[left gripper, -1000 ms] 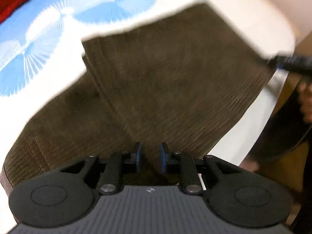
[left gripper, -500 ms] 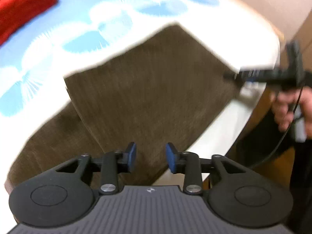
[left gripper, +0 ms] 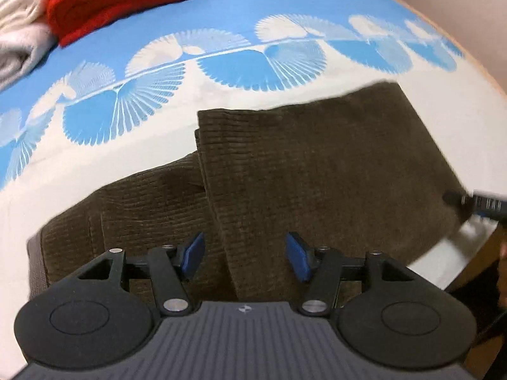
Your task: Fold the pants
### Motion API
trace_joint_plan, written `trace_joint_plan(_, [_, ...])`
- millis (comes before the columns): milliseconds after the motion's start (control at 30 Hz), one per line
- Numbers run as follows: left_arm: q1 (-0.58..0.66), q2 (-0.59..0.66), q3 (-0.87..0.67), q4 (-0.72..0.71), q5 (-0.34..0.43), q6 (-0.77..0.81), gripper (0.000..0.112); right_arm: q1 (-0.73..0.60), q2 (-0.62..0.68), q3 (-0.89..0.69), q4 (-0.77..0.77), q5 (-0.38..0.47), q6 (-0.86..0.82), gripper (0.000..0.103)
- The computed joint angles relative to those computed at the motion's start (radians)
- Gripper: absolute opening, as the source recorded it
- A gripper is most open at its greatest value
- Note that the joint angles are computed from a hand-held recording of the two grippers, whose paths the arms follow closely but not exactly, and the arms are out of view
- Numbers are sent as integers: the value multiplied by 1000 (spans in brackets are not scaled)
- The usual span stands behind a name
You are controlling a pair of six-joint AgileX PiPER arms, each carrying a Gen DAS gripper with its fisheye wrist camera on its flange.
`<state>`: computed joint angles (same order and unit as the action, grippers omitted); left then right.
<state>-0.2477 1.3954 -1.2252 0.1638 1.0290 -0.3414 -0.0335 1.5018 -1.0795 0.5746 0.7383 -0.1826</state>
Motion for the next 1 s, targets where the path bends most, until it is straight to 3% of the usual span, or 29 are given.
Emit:
trace_joint_plan(100, [36, 10, -18, -48, 1, -4, 63, 7, -8, 3, 9, 2, -34, 56])
trace_joint_plan(167, [53, 1, -17, -78, -20, 2, 63, 26, -30, 14, -17, -27, -33, 43])
trace_joint_plan(267, [108, -27, -20, -200, -53, 56, 64, 52, -75, 34, -21, -69, -72, 31])
trace_joint_plan(367, [175, -69, -9, -398, -112, 171, 65, 132, -194, 114, 43, -217, -337, 28])
trace_joint_plan(433, [221, -95, 8, -583, -152, 304, 72, 273, -316, 198, 51, -368, -537, 27])
trace_joint_plan(500, [250, -103, 15, -757, -155, 432, 85, 383, -402, 267, 145, -444, -737, 27])
trace_joint_plan(533, [257, -101, 16, -819, -149, 478, 86, 428, -427, 295, 204, -472, -837, 26])
trace_joint_plan(600, [243, -79, -5, -840, -123, 490, 88, 507, -461, 341, 341, -511, -1037, 26])
trace_joint_plan(733, [166, -25, -51, -656, -137, 320, 87, 600, -473, 384, 659, -518, -1437, 25])
trace_joint_plan(833, [154, 3, -68, -519, -134, 179, 73, 617, -475, 390, 728, -478, -1541, 25])
trace_joint_plan(900, [177, 34, -91, -464, -92, 115, 36, 618, -473, 384, 675, -452, -1492, 25])
trace_joint_plan(1000, [226, 37, -85, -464, -71, 105, 23, 608, -467, 360, 576, -404, -1366, 25])
